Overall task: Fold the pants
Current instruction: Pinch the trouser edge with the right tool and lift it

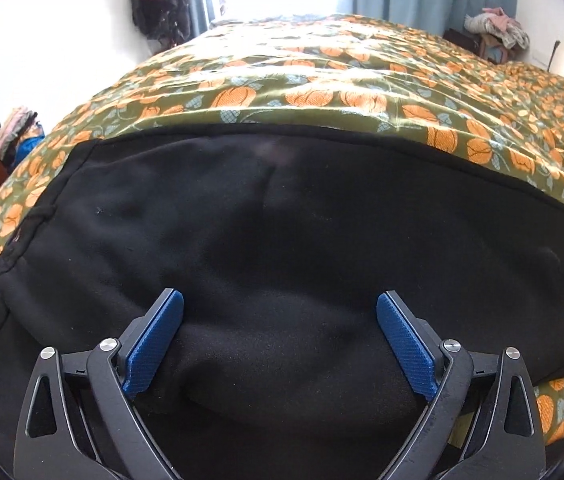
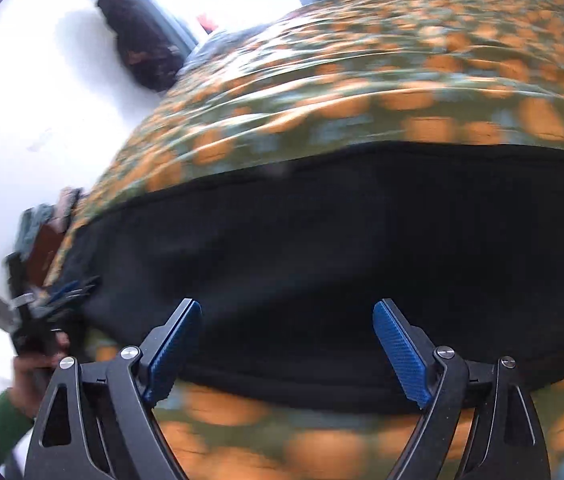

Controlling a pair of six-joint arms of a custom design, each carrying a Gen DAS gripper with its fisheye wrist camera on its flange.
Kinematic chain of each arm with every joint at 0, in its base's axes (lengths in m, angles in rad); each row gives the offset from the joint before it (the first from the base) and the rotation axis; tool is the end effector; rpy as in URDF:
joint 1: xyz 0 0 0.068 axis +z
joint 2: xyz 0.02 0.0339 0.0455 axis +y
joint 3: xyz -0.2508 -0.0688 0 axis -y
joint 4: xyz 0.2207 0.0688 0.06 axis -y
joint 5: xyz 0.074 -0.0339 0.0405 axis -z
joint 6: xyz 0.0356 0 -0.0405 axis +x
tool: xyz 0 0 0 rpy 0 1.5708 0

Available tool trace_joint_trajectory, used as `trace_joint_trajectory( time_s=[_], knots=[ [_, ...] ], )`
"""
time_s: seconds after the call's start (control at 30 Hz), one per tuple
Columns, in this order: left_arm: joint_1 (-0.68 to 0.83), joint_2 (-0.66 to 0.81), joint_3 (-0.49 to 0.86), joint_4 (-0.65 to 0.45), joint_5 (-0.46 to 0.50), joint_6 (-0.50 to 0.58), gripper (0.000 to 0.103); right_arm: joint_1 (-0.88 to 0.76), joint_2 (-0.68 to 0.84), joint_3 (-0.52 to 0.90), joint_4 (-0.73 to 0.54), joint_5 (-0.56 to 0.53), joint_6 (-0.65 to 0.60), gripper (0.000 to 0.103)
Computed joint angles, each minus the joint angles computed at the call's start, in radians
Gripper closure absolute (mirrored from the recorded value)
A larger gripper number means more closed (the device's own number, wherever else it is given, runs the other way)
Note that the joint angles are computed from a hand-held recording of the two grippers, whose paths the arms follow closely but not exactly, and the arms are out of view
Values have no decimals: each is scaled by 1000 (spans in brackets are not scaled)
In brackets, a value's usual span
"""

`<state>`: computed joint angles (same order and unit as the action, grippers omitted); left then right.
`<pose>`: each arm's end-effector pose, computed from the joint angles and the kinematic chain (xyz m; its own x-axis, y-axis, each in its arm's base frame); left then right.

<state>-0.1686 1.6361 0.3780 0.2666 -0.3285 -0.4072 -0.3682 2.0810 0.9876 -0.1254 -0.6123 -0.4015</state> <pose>0.2191 -0.0256 0.0821 -0.7515 -0.2523 -0.6096 -0.3408 0.9396 0.0311 0.3178 -0.1007 0.0671 -0.8490 -0.0152 -0.5282 -0.2413 0.9005 0.3619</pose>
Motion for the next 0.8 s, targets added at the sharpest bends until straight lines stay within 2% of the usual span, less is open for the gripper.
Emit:
trace_joint_trajectory(
  time_s=[0.1,0.2,0.27,0.4,0.43,0.57,0.6,0.63,0.67,0.73,0.8],
  knots=[
    [-4,14,-17,43,-6,1,4,-241,114,245,-141,29,-70,16],
    [-24,30,-21,64,-35,-5,4,-396,184,473,-196,179,-29,16],
    [-34,42,-20,74,-53,-8,3,-433,207,591,-234,259,-6,16],
    [-46,58,-12,72,-75,-10,3,-400,286,841,-432,179,-68,16],
    [-45,58,-12,73,-74,-9,3,-366,328,916,-497,192,-83,16],
    [-47,61,-12,76,-77,-9,2,-248,448,1063,-582,300,-89,17],
    [-49,65,-11,76,-82,-9,2,-227,479,1097,-606,313,-77,20],
    [-51,69,-9,77,-86,-9,2,-213,477,1080,-610,321,-68,40],
    [-53,71,-7,77,-89,-9,2,-199,453,1030,-559,348,-54,66],
    [-51,82,-8,88,-89,-7,2,-210,343,846,-423,312,-63,98],
    [-47,84,-10,95,-84,-5,1,-247,200,647,-317,234,-111,98]
  ],
)
